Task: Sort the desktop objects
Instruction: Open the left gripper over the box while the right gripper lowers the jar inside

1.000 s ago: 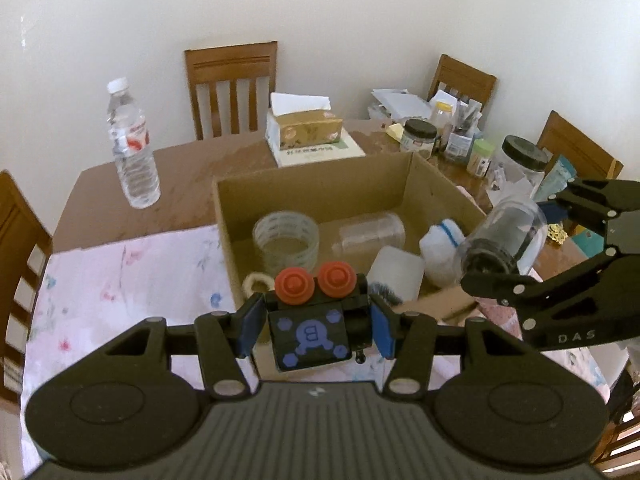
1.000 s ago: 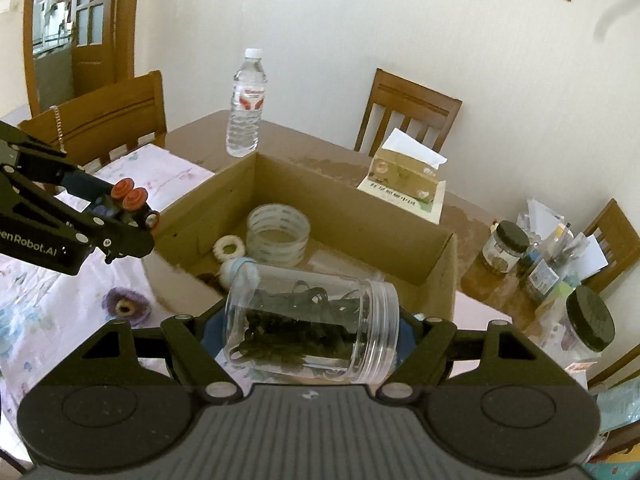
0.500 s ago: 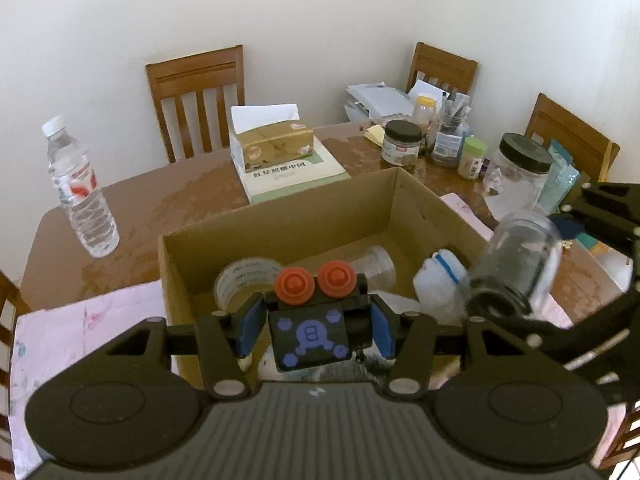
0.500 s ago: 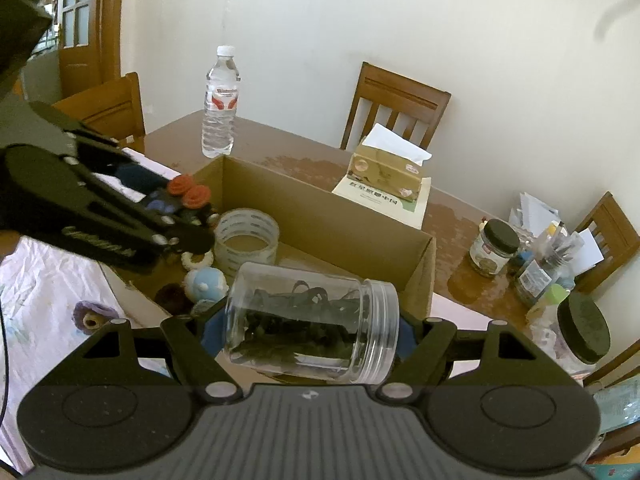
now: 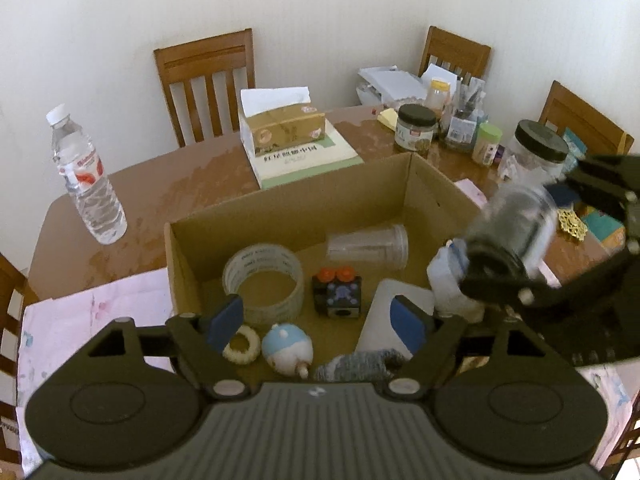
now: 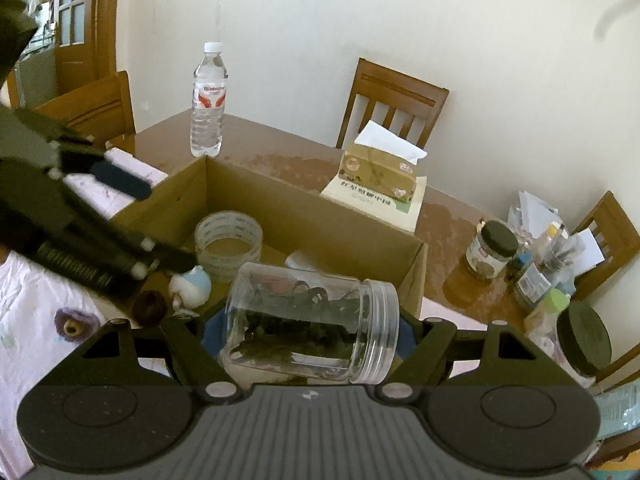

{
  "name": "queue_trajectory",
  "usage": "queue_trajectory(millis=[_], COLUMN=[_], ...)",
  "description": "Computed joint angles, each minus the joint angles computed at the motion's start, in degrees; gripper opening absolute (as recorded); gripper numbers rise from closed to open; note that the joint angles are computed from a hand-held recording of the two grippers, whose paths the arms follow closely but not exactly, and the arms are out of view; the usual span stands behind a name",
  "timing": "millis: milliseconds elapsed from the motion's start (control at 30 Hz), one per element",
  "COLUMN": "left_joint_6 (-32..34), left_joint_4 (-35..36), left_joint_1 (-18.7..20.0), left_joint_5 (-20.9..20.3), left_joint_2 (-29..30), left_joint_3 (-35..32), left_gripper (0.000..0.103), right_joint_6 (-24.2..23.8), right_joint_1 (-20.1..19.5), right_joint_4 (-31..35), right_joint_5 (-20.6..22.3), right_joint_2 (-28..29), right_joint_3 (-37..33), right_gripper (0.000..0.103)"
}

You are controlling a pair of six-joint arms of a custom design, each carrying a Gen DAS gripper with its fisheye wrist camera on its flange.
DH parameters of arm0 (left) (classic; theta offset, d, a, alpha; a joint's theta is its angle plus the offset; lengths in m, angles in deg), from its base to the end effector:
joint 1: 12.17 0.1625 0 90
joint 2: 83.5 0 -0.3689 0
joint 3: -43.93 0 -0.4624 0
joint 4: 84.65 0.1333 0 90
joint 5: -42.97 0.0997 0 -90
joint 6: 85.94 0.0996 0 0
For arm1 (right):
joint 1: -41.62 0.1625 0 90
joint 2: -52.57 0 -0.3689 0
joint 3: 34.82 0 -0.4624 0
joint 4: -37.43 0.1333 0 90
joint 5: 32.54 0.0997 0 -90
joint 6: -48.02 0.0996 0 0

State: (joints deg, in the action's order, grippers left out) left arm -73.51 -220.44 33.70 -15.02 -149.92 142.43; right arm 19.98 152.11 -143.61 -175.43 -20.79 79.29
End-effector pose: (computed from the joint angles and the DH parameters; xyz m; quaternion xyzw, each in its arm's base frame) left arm -0.3234 -0.6006 0.1966 0.4232 0.8560 -0.1851 0.2320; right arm 0.2485 -0.5112 0.2524 0.1606 -0.8167 0.3531 0.4273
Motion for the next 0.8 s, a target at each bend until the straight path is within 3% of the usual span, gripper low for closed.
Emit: queue_trajectory(millis=[167, 800], left_joint_6=[-2.7, -5.0], left_joint_4=[2.6, 4.0], left_joint_1=[-0.4, -2.6], left_joint_5=[1.2, 3.7], left_joint_2=[-1.7, -9.1], left_joint_3=[0.7, 7.6], left_gripper=[0.084, 0.090], right_joint_6=[-4.0, 0.3], right_joint_1=[0.2, 1.6], right_joint_4=[-3.6, 0.9], right_joint_5=[0.8, 2.5], right_joint_2=[1.2, -4.6], right_joint_3=[-0.8, 4.9], right_gripper=[0.098, 0.099])
